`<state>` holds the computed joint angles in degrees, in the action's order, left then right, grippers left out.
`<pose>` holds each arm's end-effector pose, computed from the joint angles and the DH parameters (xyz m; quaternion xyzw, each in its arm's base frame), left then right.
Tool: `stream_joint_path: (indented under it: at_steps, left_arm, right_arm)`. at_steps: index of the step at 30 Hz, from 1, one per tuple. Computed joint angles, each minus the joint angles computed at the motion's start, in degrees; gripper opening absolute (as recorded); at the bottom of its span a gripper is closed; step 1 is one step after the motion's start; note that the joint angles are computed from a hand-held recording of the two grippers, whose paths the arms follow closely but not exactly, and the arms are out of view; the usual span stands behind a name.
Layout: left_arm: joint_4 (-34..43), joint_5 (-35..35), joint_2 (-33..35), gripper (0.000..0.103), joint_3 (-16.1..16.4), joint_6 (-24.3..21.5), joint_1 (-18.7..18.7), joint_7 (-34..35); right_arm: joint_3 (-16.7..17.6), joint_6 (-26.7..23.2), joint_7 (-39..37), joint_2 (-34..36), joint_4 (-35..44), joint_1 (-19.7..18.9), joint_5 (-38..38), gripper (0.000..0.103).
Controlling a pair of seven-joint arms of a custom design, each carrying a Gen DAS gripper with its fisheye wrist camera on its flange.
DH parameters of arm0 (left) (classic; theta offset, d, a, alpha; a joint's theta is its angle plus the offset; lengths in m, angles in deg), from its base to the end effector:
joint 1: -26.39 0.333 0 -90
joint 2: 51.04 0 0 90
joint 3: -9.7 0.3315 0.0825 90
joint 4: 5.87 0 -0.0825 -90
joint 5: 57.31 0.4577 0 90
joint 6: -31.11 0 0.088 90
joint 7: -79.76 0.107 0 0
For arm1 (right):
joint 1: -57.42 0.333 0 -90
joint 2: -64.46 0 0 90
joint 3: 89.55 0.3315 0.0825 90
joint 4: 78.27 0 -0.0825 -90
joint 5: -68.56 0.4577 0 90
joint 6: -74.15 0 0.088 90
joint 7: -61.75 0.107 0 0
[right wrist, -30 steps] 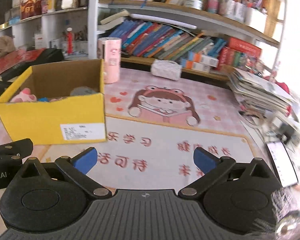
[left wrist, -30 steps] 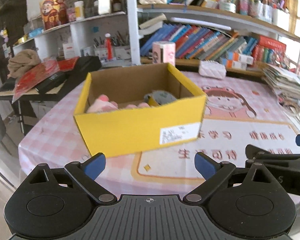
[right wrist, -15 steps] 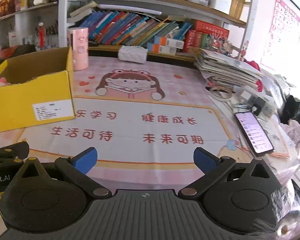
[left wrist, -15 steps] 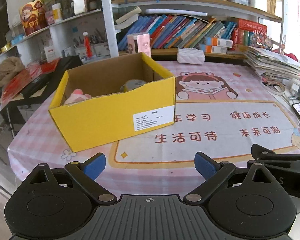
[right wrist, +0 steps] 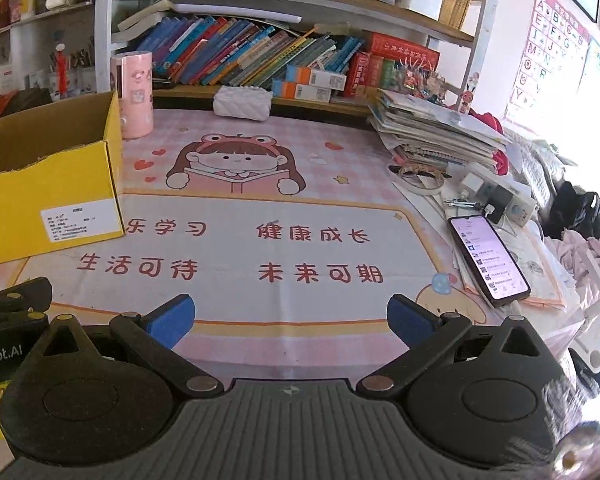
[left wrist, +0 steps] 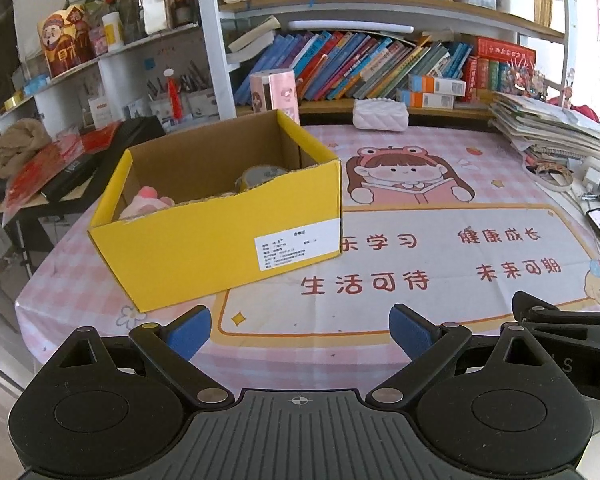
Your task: Organize objects
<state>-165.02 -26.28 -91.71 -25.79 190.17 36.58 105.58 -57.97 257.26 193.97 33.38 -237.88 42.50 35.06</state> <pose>0.3939 -0.1865 0.4054 -0.7085 0.5685 -0.2199 0.3556 0.4169 0.1665 0.3898 -0.7016 0.5657 -0.3266 0.2847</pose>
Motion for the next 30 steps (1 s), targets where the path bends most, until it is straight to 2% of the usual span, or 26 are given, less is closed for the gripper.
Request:
stream_joint_path:
  at_steps: [11,30]
  left_arm:
    - [0.77,0.56,1.26,0.097,0.43,-1.97,-0.9,-0.75]
    - [0.87,0.37,2.5,0.097,3.38,-3.61,-3.67,-1.26]
  right_arm:
    - [0.54,-2.35,2.33,0.17,0.75,-0.31,-2.16,0.103]
    - [-1.54,-4.89,9.21,0.38,1.52,1.32,-10.15,0.103]
